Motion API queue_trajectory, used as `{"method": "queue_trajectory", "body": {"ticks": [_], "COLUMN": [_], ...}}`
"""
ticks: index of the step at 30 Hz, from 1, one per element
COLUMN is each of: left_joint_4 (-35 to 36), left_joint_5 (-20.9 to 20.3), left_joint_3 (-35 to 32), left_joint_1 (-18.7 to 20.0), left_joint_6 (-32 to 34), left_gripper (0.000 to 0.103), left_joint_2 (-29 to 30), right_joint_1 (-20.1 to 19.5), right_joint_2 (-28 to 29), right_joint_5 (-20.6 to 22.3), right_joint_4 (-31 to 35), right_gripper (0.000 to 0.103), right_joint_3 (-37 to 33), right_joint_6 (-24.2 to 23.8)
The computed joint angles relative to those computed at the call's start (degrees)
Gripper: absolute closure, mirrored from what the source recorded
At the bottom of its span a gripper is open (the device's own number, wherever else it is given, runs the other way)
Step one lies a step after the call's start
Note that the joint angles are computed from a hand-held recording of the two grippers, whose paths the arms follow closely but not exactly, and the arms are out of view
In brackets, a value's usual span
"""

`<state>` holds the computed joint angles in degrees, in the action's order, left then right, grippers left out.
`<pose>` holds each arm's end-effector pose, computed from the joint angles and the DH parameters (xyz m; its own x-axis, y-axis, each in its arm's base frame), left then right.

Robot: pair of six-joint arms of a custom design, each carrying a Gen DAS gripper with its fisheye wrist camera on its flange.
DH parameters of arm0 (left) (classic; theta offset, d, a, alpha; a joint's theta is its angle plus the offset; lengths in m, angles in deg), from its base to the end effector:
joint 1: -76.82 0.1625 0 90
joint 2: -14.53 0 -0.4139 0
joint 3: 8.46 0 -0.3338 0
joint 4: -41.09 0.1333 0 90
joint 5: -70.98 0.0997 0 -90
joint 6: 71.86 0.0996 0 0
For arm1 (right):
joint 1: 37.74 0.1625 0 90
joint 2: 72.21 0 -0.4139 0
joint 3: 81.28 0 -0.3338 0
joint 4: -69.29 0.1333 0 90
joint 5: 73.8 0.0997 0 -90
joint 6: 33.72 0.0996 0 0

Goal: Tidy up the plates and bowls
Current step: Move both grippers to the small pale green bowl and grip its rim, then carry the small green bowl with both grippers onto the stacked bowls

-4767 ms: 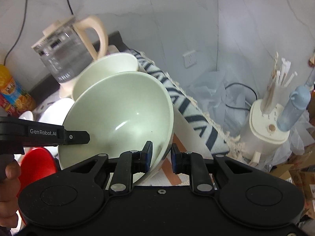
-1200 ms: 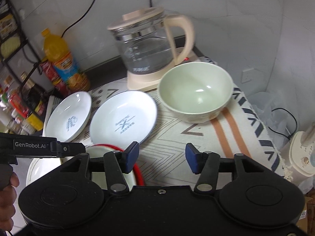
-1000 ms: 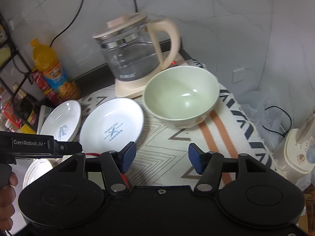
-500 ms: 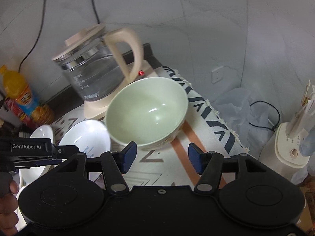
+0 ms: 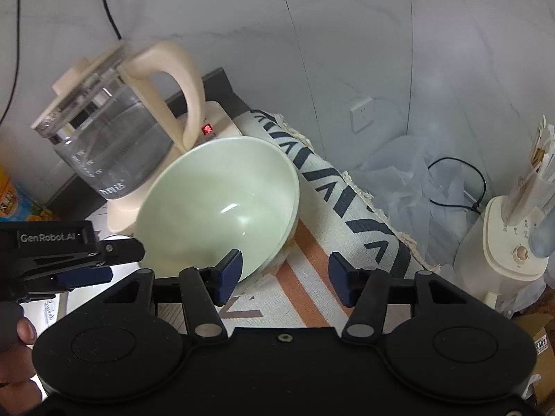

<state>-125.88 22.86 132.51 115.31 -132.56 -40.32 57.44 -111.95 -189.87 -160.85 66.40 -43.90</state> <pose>-0.1477 -0.3727 0.0788 -0.8600 -0.2183 -0.4612 0.0465 0.8665 -0.4969 0.1205 -0.3380 0.0870 -0.8878 0.0008 0.4602 -0.2370 0.8564 -0.4588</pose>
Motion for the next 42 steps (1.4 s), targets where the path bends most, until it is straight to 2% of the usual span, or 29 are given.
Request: {"method": "queue_trajectory", "body": {"ticks": [2, 5, 10, 13, 14, 15, 16, 19, 25, 42], "left_joint_4": [-0.8, -2.5, -5.0, -6.9, -6.4, -5.8, -5.3, -4.6, -2.3, 10.3], "left_joint_5": [0.1, -0.5, -1.3, -0.4, -0.1, -0.3, -0.4, -0.6, 0.4, 2.6], "left_joint_3": [-0.3, -0.5, -0.7, -0.4, -0.5, -0.5, -0.5, 0.0, 1.6, 6.9], "left_joint_1": [0.4, 1.2, 1.8, 1.5, 1.3, 1.2, 1.1, 0.3, -2.7, -13.0], "left_joint_6": [0.0, 0.2, 0.3, 0.0, -0.4, -1.0, -1.6, -2.2, -4.5, -14.8], "left_gripper": [0.055, 0.062, 0.087, 0.092, 0.092, 0.093, 0.093, 0.093, 0.093, 0.093], "left_joint_2": [1.0, 2.1, 3.9, 5.2, 5.2, 5.0, 4.7, 4.0, 1.1, -11.2], "right_joint_1": [0.0, -0.1, -0.6, -0.7, -0.9, -1.2, -1.6, -0.4, -0.1, 5.1], "right_joint_2": [0.2, 0.6, 1.3, 1.9, 2.0, 2.0, 1.8, 1.9, 0.8, -3.7], "right_joint_5": [-0.1, -0.3, -0.3, -0.6, -0.1, 0.6, 1.7, 0.6, 1.7, 3.5], "right_joint_4": [0.6, 1.5, 2.5, 3.4, 3.5, 4.1, 4.6, 5.2, 2.8, -1.3], "right_gripper": [0.05, 0.052, 0.056, 0.057, 0.058, 0.064, 0.075, 0.076, 0.078, 0.078], "right_joint_3": [-0.5, -1.4, -2.4, -3.0, -3.1, -3.2, -3.1, -3.4, -1.2, 4.6], "right_joint_6": [0.3, 0.6, 1.2, 1.4, 1.1, 1.1, 1.1, 1.1, 1.4, 1.5]}}
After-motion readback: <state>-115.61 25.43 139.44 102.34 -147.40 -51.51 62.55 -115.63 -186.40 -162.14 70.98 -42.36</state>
